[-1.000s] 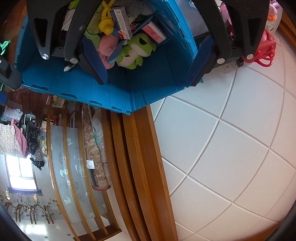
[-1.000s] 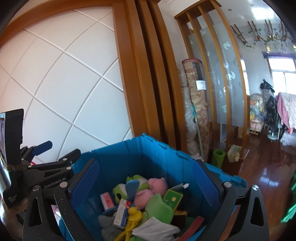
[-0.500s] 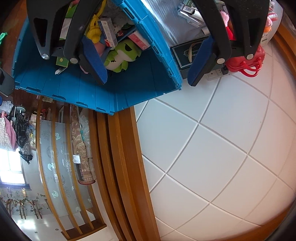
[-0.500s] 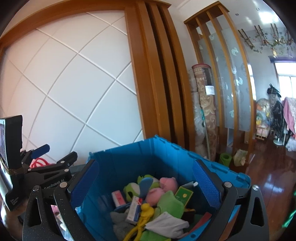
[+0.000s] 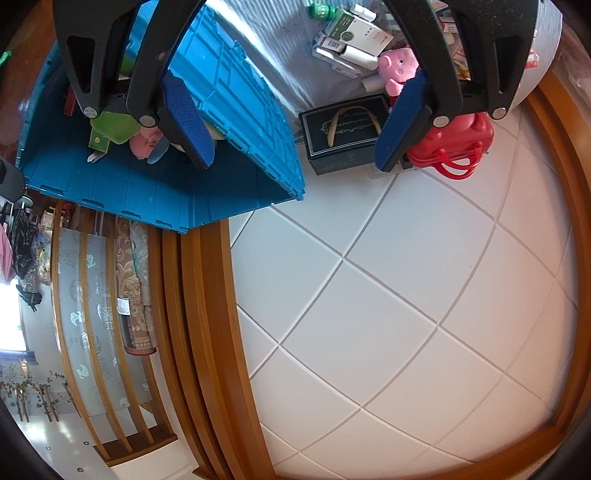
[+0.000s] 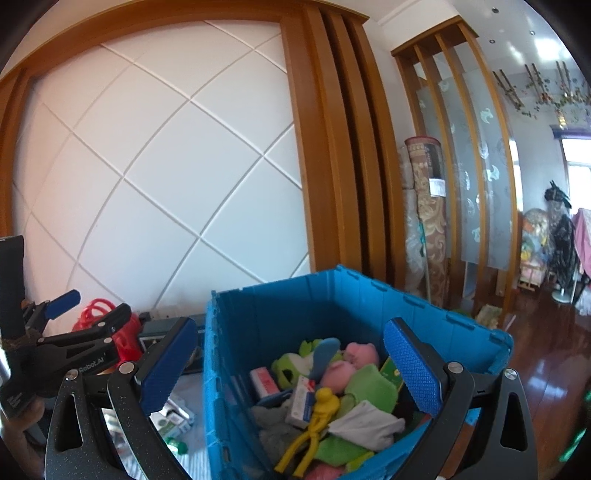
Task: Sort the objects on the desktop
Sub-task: 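Move both grippers back over the heap of objects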
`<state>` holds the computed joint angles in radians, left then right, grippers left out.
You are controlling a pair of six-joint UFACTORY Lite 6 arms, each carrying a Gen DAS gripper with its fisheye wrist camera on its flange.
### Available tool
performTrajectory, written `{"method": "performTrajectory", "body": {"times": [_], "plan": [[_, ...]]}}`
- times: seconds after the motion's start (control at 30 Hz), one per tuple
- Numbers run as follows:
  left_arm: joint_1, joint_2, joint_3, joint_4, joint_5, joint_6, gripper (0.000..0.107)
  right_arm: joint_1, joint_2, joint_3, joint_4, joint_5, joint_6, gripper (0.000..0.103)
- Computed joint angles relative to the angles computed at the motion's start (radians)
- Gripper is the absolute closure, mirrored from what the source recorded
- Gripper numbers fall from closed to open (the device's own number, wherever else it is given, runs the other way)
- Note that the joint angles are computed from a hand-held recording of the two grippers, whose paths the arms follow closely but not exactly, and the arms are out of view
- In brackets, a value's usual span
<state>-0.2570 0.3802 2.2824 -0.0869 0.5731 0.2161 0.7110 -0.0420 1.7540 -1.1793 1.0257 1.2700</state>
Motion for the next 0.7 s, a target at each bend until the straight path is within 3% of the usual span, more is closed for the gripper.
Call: {"method": "performTrajectory", "body": {"times": [0.2, 0.4, 0.6, 0.7], "plan": [[0.219, -0.179, -0.258, -0.303, -0.034, 0.324, 0.018, 0.186, 0.147, 0.134, -0.054, 0.130, 0.081, 0.000], [0.459, -0.268, -0.409, -0.619, 0.020, 0.668, 0.018, 0.315, 0.368, 0.372, -0.051, 0.209, 0.084, 0.000], [0.712, -0.289, -0.524, -0.876, 0.087, 0.993, 0.018, 0.378, 0.591, 0.637, -0.009, 0.242, 0.025, 0.000], [0.796, -0.252, -0.546, -0.935, 0.091, 1.097, 0.018, 0.387, 0.653, 0.689, 0.027, 0.233, 0.003, 0.000]]}}
